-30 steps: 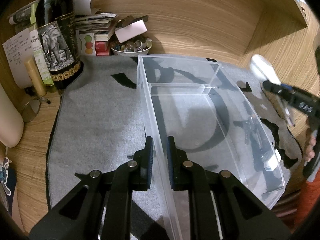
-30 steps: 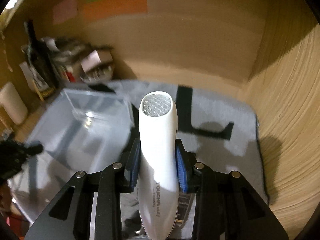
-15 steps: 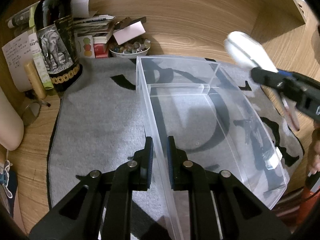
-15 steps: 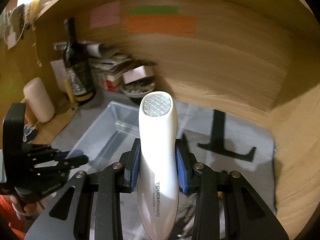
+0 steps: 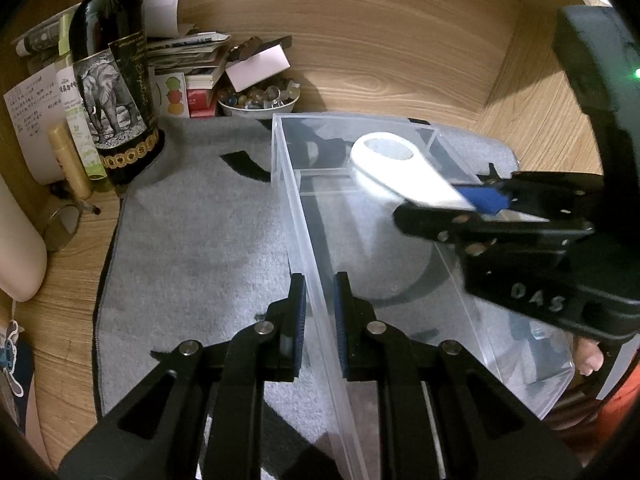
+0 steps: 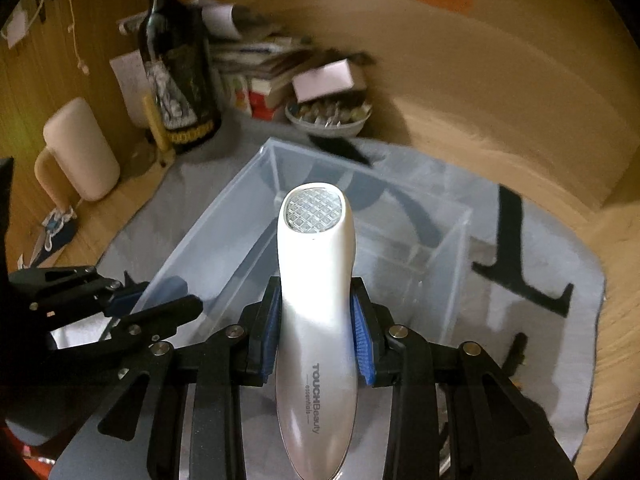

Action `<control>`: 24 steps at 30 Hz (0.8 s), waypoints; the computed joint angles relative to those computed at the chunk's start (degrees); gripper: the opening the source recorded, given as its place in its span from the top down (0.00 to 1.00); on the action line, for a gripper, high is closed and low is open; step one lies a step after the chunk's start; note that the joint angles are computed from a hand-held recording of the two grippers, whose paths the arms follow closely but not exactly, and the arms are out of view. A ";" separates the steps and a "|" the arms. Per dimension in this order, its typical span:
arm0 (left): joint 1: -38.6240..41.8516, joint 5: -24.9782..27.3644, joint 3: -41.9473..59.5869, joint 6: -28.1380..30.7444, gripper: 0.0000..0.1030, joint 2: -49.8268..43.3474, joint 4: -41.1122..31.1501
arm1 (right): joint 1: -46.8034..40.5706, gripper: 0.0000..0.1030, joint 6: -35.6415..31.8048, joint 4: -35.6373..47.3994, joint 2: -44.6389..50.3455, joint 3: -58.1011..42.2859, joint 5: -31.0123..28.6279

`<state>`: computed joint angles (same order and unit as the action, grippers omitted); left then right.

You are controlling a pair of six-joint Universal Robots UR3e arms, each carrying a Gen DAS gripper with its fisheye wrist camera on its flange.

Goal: Organize rigid objects
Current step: 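Lower the white device into the clear box and open the right gripper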

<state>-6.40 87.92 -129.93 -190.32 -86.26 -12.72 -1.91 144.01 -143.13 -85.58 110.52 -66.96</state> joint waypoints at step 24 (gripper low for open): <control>-0.21 -0.09 0.83 -0.45 0.86 -0.20 -0.97 | -0.54 0.57 -2.16 -0.42 -4.22 2.16 -0.63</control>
